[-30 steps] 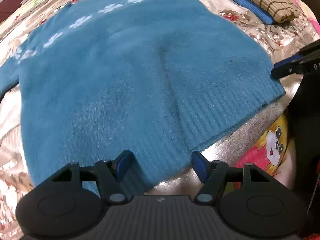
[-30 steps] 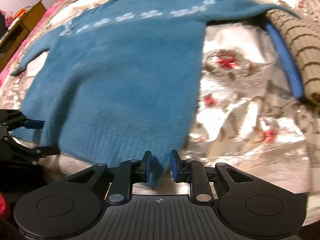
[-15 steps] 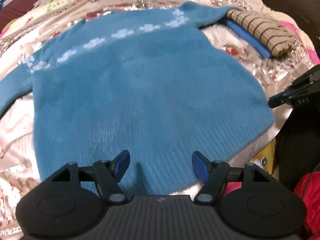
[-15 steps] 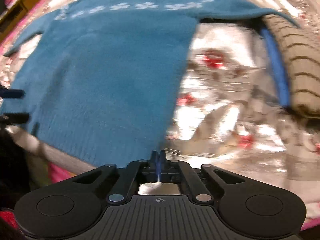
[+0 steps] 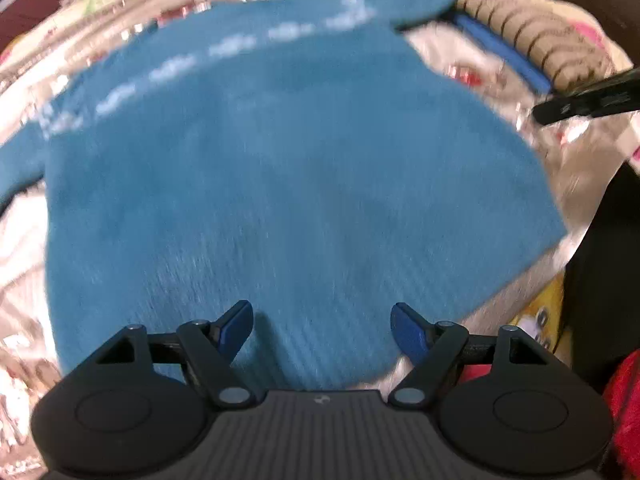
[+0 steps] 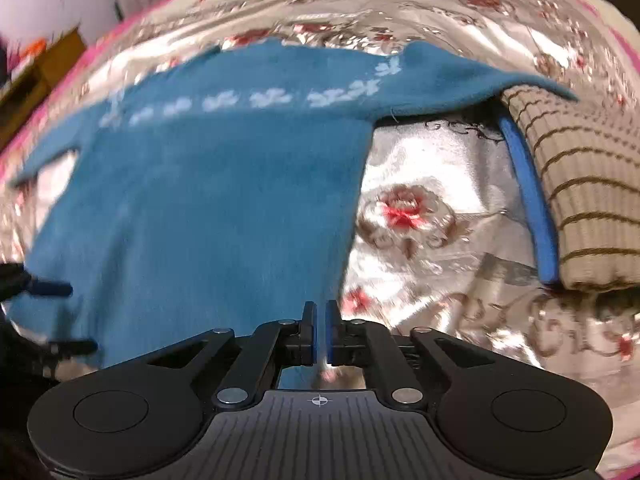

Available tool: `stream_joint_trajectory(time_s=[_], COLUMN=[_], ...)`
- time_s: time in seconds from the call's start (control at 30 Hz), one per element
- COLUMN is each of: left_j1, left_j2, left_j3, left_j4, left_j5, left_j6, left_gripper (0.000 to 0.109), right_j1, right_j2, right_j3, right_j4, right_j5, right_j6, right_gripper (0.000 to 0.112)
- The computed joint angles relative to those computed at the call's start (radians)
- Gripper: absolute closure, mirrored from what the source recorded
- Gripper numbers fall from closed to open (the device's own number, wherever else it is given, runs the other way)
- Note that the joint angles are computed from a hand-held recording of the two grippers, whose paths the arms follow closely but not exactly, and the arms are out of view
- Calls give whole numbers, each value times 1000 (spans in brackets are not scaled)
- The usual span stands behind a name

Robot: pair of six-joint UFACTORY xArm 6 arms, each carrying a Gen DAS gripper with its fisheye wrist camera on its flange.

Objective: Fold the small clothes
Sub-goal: 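Grasp the sleeve cuff with the right gripper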

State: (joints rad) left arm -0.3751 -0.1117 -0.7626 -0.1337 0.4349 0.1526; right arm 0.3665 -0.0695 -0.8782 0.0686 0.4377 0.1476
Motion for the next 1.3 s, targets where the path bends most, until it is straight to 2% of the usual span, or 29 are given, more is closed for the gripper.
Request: stream_joint_trajectory(time_s=[0.13,0.2,0.3,0.37,0.47,0.57,0.67,0.83,0.93,1.03,1.13,1.27,1.3], left_j1=[-16,-24,-41,-49,-52,-65,-73,-90,-99,-104,-105,-104,-103], left_j2=[24,74,128,125,140,214,307,479,542,587,594,604,604], left_j3=[-27,-69,-108,-113,-158,-243,-360,-584,-668,-724,-729,-737,-736], left_j4=[-17,-40,13,43,1,28,20,27,11,-15,-29,-53,-55], left_j5=[-66,-46,-3,1,-15,-89,-116,-107,-90,-67,-57,-45,-45], left_j6=[-1,21,-4,-15,13,-32,-68,-112,-124,-115,-109,-93,-90], left_gripper=[29,29,29,29,29,29,29,29,28,28,28,28,28], right_j1=[11,9,-10,-34,-91,-155,-227,-314,-346,-365,-374,-365,-365], right_j2=[37,75,100,89,99,167,262,419,503,570,640,675,675], right_j3=[-2,-25,-44,-51,-107,-202,-311,-484,-580,-659,-733,-755,-751], right_j4=[153,160,179,208,275,264,253,276,449,635,664,750,736], right_j5=[-63,-39,-13,-53,-120,-158,-167,-196,-210,-181,-146,-189,-198], right_j6=[-103,-122,-122,-139,-184,-149,-62,52,18,-21,43,53,85], right_gripper=[103,103,103,103,103,103,103,102,98,97,97,96,96])
